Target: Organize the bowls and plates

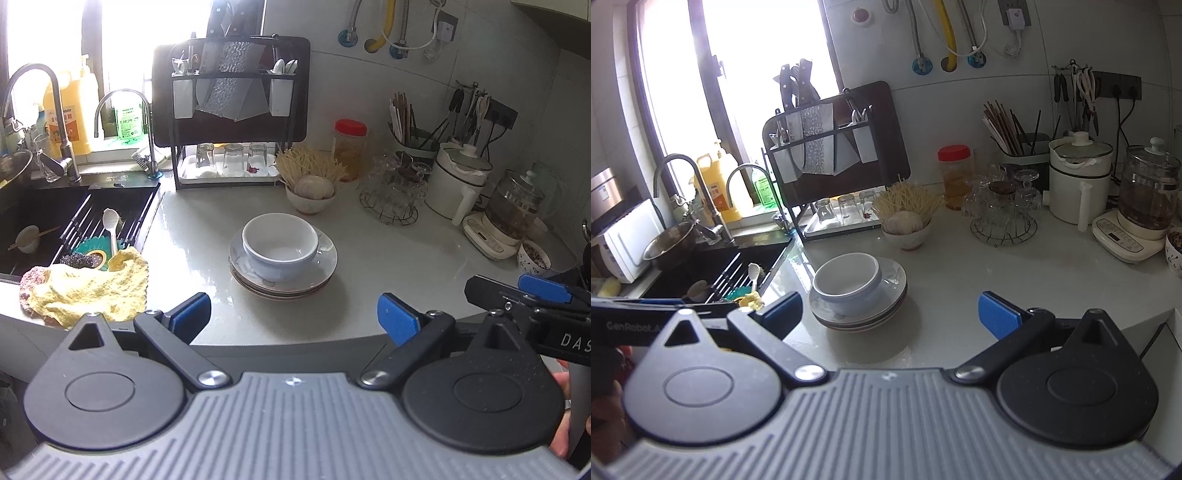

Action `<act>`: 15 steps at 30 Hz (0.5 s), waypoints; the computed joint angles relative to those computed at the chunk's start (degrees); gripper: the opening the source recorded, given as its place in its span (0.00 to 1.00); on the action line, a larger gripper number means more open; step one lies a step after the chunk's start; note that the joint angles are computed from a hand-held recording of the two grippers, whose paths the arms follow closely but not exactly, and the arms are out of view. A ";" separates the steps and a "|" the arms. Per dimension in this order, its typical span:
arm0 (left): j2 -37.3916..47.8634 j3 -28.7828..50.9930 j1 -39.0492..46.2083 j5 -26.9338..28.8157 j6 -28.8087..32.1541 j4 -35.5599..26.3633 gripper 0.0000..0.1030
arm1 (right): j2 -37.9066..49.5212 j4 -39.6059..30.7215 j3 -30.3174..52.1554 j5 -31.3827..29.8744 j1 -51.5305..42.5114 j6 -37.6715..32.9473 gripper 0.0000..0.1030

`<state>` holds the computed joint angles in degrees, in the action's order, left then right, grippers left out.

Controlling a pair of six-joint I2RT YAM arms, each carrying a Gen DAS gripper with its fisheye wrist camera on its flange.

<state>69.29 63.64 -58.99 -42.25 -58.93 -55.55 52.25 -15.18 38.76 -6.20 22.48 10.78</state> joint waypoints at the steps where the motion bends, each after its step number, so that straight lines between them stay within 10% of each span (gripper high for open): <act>1: -0.02 -0.14 -0.06 -0.05 -0.19 -0.12 0.96 | -0.13 0.00 -0.02 0.20 0.10 0.02 1.00; 15: -0.33 -0.79 -1.03 -0.99 -2.03 -0.65 0.96 | -0.09 0.86 -0.38 1.21 1.05 -0.27 1.00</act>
